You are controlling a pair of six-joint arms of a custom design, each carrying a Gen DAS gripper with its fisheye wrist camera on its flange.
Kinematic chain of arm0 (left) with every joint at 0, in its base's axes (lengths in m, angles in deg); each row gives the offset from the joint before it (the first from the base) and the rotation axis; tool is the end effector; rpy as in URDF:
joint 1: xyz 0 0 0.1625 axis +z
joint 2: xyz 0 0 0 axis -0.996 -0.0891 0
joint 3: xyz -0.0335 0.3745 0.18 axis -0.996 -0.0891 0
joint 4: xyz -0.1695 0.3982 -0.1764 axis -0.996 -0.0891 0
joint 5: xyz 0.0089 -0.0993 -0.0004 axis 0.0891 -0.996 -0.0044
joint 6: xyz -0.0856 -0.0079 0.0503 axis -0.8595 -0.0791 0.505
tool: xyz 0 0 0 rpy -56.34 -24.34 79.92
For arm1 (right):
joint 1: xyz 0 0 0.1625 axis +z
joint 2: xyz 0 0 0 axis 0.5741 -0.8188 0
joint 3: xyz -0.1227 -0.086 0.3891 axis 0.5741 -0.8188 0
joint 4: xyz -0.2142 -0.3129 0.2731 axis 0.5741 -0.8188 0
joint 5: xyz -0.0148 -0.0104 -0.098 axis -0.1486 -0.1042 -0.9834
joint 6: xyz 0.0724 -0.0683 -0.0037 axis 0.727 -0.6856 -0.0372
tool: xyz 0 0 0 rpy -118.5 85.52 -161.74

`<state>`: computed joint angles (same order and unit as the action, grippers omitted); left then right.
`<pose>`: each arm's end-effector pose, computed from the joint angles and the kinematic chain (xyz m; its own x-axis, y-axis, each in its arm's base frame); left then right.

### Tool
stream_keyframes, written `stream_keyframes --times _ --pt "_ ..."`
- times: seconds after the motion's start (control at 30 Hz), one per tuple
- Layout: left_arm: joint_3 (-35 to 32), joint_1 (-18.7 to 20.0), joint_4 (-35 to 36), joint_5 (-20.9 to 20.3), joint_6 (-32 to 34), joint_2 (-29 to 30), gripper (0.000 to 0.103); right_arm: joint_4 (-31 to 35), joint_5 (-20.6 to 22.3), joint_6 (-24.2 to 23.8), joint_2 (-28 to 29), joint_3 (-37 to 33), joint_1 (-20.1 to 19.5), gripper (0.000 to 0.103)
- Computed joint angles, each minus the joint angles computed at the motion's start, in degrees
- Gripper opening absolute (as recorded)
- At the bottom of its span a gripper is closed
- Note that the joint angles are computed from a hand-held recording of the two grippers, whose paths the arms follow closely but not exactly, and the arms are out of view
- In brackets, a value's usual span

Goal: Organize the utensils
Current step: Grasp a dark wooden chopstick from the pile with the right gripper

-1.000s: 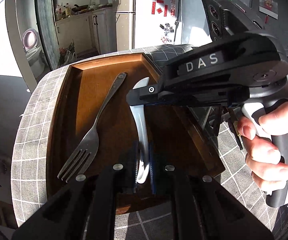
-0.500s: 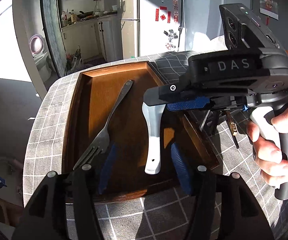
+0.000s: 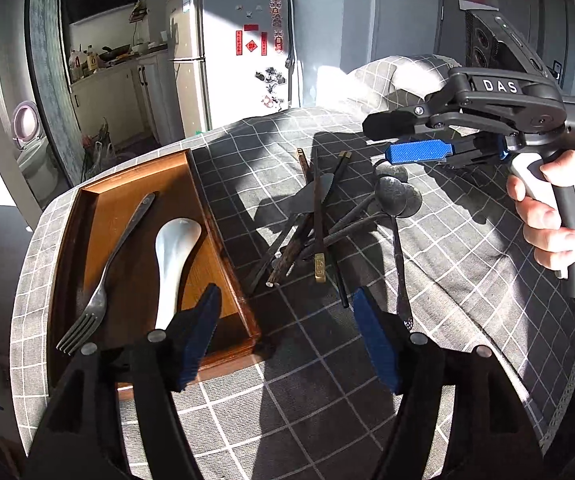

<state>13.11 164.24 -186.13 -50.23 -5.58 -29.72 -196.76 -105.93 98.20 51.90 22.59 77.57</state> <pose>-0.0030 -0.8261 0.4023 -0.4047 0.8181 -0.4086 0.9100 0.4042 -0.0919 0.4222 -0.7880 0.0185 -0.9792 0.1230 0.1615 -0.0384 0.6688 -0.7425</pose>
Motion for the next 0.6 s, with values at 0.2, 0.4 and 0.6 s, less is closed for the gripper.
stream_keyframes --times 0.2,0.4,0.6 --pt "7.97 -1.5 -1.65 0.34 2.94 -2.44 0.072 -5.17 0.99 2.37 -5.54 10.01 -2.38 0.066" --pt "3.65 -1.48 -4.57 0.2 -0.5 0.81 0.072 -7.59 5.33 1.2 -5.85 11.79 -3.55 0.066" --pt "-1.83 -1.56 -0.56 3.04 -2.86 4.75 0.041 -5.69 6.74 0.74 -3.97 8.54 -3.83 0.066"
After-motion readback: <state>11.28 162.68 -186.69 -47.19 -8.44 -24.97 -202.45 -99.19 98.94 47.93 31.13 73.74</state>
